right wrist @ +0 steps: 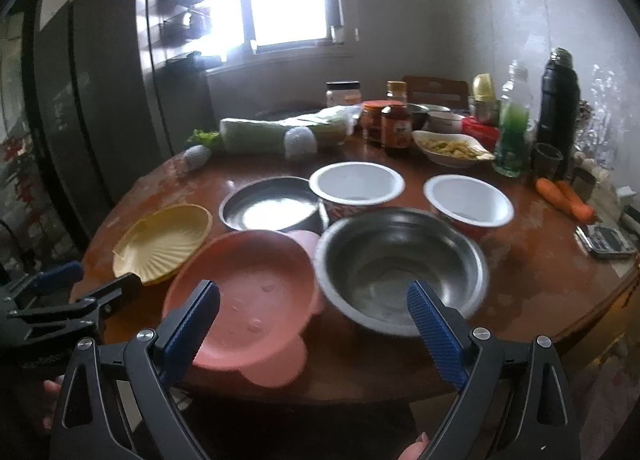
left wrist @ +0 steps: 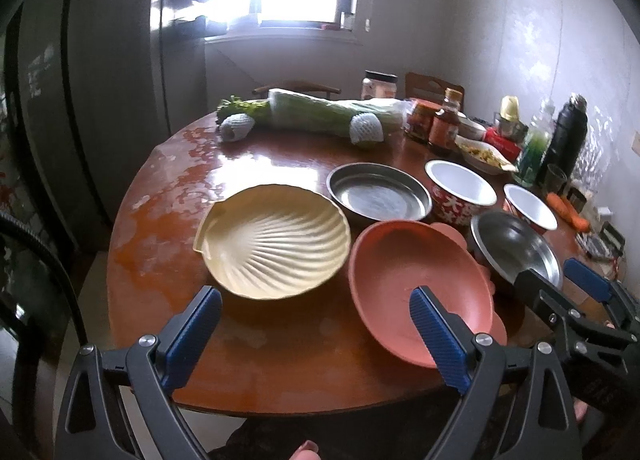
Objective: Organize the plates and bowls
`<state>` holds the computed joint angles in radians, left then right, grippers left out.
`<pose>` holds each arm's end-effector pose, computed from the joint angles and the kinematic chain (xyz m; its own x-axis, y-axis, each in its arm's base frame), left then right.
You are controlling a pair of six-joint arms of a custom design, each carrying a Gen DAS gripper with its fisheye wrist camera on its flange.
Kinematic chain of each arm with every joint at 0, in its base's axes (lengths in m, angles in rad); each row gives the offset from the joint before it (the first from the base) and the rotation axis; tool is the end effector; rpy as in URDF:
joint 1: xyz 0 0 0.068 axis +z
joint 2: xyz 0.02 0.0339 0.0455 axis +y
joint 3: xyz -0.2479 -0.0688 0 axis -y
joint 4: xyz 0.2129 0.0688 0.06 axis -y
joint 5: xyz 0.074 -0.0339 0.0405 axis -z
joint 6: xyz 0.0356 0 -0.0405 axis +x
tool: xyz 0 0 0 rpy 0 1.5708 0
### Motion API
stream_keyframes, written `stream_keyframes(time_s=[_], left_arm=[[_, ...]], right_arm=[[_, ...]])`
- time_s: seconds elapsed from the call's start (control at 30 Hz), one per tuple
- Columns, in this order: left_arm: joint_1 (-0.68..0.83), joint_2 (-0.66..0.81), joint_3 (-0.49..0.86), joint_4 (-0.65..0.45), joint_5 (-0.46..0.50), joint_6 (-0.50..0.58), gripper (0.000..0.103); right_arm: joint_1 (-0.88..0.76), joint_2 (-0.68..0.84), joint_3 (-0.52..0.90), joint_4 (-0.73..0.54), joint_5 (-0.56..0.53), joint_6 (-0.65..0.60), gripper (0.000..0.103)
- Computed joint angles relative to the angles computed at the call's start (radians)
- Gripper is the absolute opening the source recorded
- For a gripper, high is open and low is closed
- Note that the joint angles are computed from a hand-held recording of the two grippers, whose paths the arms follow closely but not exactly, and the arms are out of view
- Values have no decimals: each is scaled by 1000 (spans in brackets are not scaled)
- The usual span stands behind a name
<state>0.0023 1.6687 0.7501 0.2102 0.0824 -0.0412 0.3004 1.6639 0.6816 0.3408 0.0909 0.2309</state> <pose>0.3043 -0.0022 0.1562 -0.6525 -0.0425 -0.7566 0.0334 0.9958 -0.0848 0.2864 0.0853 0.1511 -0.6080 0.0503 -0.7924 -0.0884 0.9875 0.1305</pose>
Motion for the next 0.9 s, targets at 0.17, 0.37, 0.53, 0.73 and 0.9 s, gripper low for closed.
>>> stream_keyframes(time_s=[0.17,0.37,0.53,0.73,0.9], left_arm=[[74,37,37,-9,37,-3,95],[169,105,103,-31,76,1,95],[239,180,184,-83,154,29,95],[246,270,291,-145,152,63,95],[251,336,371,-193,167,76,94]], right_arm=[[31,45,115,-84,-37,-33,95],[75,166,306,-182,-62,-64,95],[99,299,505,-293,-88,-91,95],[111,460,727,-410,-119,-126,95],[111,569,877,-470,-161,-117,84]])
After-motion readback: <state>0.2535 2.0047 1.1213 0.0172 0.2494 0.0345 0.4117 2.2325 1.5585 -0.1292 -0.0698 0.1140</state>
